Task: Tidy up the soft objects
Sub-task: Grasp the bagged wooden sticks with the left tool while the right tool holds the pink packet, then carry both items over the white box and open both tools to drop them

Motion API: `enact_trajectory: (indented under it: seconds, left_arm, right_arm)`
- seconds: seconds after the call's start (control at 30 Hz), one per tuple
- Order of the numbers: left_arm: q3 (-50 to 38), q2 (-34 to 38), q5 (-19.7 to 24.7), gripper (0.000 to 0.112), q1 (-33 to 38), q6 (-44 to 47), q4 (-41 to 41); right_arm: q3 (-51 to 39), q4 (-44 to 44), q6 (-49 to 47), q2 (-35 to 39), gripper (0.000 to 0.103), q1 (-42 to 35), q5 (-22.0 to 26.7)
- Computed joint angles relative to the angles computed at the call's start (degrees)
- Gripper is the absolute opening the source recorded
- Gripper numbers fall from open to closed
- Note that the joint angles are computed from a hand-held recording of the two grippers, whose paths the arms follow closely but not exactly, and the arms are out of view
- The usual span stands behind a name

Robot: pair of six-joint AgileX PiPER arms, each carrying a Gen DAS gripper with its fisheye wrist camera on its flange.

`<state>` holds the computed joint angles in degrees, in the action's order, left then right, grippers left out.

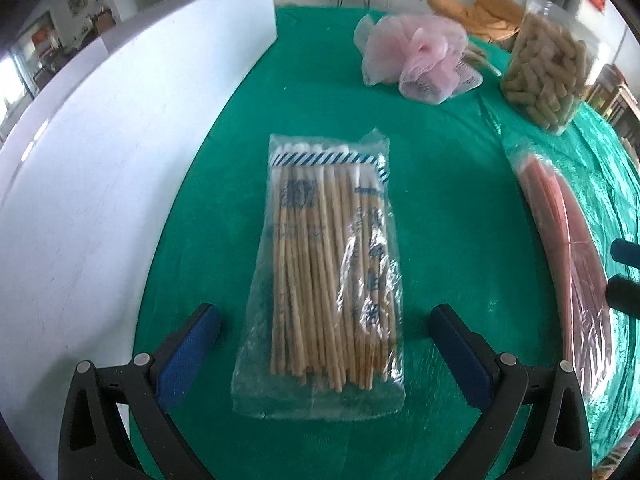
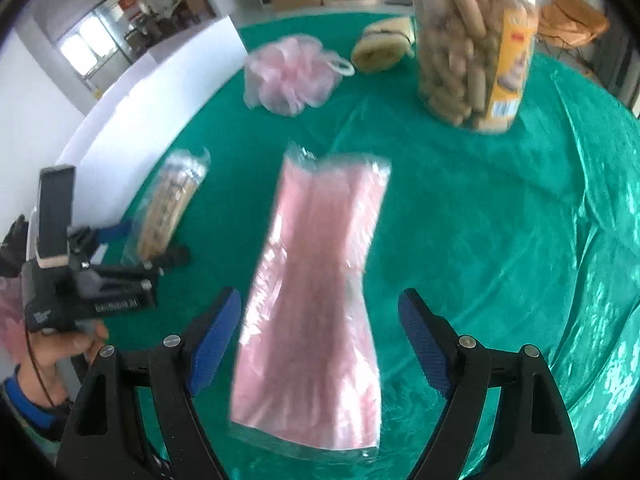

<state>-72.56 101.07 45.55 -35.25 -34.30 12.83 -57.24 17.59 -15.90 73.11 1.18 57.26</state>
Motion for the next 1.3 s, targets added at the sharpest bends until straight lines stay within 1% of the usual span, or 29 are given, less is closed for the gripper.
enact_trajectory:
  seconds: [0.07, 0.1, 0.13, 0.17, 0.2, 0.23, 0.27, 0.3, 0.33, 0.37, 0.4, 0.47, 0.53, 0.57, 0.63, 0.7, 0.8, 0.83, 0.87, 0.93, 0.97, 1.0, 1.03, 1.07, 1.1, 1.17, 1.2, 1.23, 1.3]
  left_arm:
    - [-0.73, 0.23, 0.57, 0.103, 0.58, 0.54, -0.98]
    - [-0.79, 0.15, 0.43, 0.102, 0.84, 0.81, -1.43]
    - [-0.84, 0.06, 0.14, 0.1, 1.0, 1.02, -1.6]
    - [-0.6, -0.27, -0.41, 0.092, 1.04, 0.94, -1.18]
    - [-0.58, -0.52, -0.58, 0.078, 0.8, 0.2, 0.44]
    - [-0.59, -0.77, -0.22, 0.07, 0.23, -1.07, 2.31]
    - [-0.14, -1.4, -0.83, 0.056, 0.16, -1.04, 3.16]
    - [1.31, -2.92, -2.89, 0.038, 0.6, 0.56, 1.92]
    - [2.7, -4.5, -4.55, 0.036, 1.07, 2.02, 0.51]
    - [3.49, -5.47, -5.22, 0.034, 1.33, 2.36, -0.02]
    - [4.85, -7.24, -6.42, 0.034, 1.71, 2.65, -0.95]
    - [7.94, -11.72, -8.91, 0.033, 2.08, 1.67, -1.8]
    - [10.69, -15.66, -10.83, 0.033, 2.69, 1.16, -2.99]
    - [11.7, -18.63, -11.35, 0.033, 4.0, 2.62, -5.85]
    - [12.03, -23.11, -10.69, 0.033, 6.7, 5.19, -10.12]
    - [10.46, -26.54, -8.45, 0.033, 10.52, 8.68, -13.21]
    - [7.33, -30.89, -3.62, 0.034, 19.95, 14.99, -16.26]
    - [6.04, -31.72, -1.69, 0.034, 24.67, 17.6, -17.24]
    - [5.24, -31.72, -0.79, 0.034, 27.47, 18.99, -17.84]
    - [2.48, -30.53, 2.82, 0.035, 37.41, 24.15, -20.54]
    - [1.54, -29.74, 3.92, 0.041, 39.97, 24.84, -20.05]
    - [-0.17, -28.03, 5.78, 0.057, 42.77, 24.9, -18.11]
    - [-1.21, -26.7, 6.79, 0.068, 44.67, 25.27, -17.13]
    - [-1.83, -25.59, 7.15, 0.087, 46.7, 26.01, -16.84]
    - [-1.82, -24.98, 6.63, 0.091, 49.11, 27.07, -16.93]
    - [-0.64, -25.16, 5.22, 0.091, 49.89, 26.16, -15.24]
    - [0.04, -25.72, 4.76, 0.09, 50.8, 26.25, -14.84]
    - [0.86, -26.38, 4.17, 0.09, 51.4, 26.71, -15.32]
    - [3.06, -28.92, 3.02, 0.091, 51.53, 27.16, -16.77]
  right_arm:
    - [0.35, -5.23, 5.09, 2.52, 0.084, 5.48, -1.11]
    - [1.52, -6.61, 5.98, 3.87, 0.087, 7.55, -1.83]
    - [3.23, -8.92, 6.24, 2.93, 0.088, 10.0, -4.84]
    - [4.66, -12.24, 7.87, 2.05, 0.087, 12.36, -7.07]
    - [6.34, -14.53, 8.23, 1.94, 0.088, 13.6, -8.73]
    - [8.18, -14.54, 8.68, 0.62, 0.087, 13.6, -10.96]
    - [9.26, -13.39, 7.63, -0.08, 0.085, 12.7, -12.0]
    - [10.23, -14.1, 8.08, -0.96, 0.079, 12.45, -12.66]
    - [10.57, -15.2, 8.98, -1.63, 0.072, 12.63, -12.66]
    - [10.75, -14.65, 8.31, -2.58, 0.052, 12.03, -12.15]
    - [10.65, -12.27, 5.96, -3.55, 0.037, 10.5, -11.3]
    - [9.86, -10.87, 4.61, -5.28, 0.023, 9.09, -9.84]
    - [8.3, -5.68, 0.73, -6.85, 0.022, 6.16, -7.85]
    - [6.94, -2.92, -0.82, -7.27, 0.022, 5.15, -6.56]
    - [2.59, -0.33, -0.86, -6.76, 0.022, 5.62, -4.09]
    - [-2.32, 2.63, -0.4, -5.49, 0.022, 7.37, -2.58]
    - [-12.75, 4.53, 4.12, -0.06, 0.022, 15.09, -2.46]
    - [-17.74, 5.25, 6.12, 3.39, 0.022, 18.73, -2.79]
    - [-21.77, 5.75, 7.7, 6.35, 0.022, 21.42, -2.89]
    - [-30.81, 6.36, 10.93, 13.34, 0.022, 27.08, -3.18]
    - [-35.15, 5.86, 12.65, 16.79, 0.023, 29.75, -3.5]
    - [-40.12, 5.86, 14.24, 20.79, 0.029, 32.36, -3.75]
    - [-43.89, 7.4, 14.77, 24.11, 0.036, 33.82, -3.9]
    - [-46.45, 9.7, 14.63, 26.71, 0.06, 34.78, -4.39]
    - [-49.25, 11.61, 14.84, 29.56, 0.08, 35.81, -4.88]
    - [-53.67, 9.85, 18.44, 33.7, 0.079, 38.17, -5.29]
    - [-54.28, 9.65, 18.66, 34.35, 0.079, 38.44, -5.23]
    - [-52.59, 8.85, 18.67, 33.53, 0.079, 38.94, -6.57]
    - [-45.3, 4.91, 19.74, 28.62, 0.079, 40.25, -10.75]
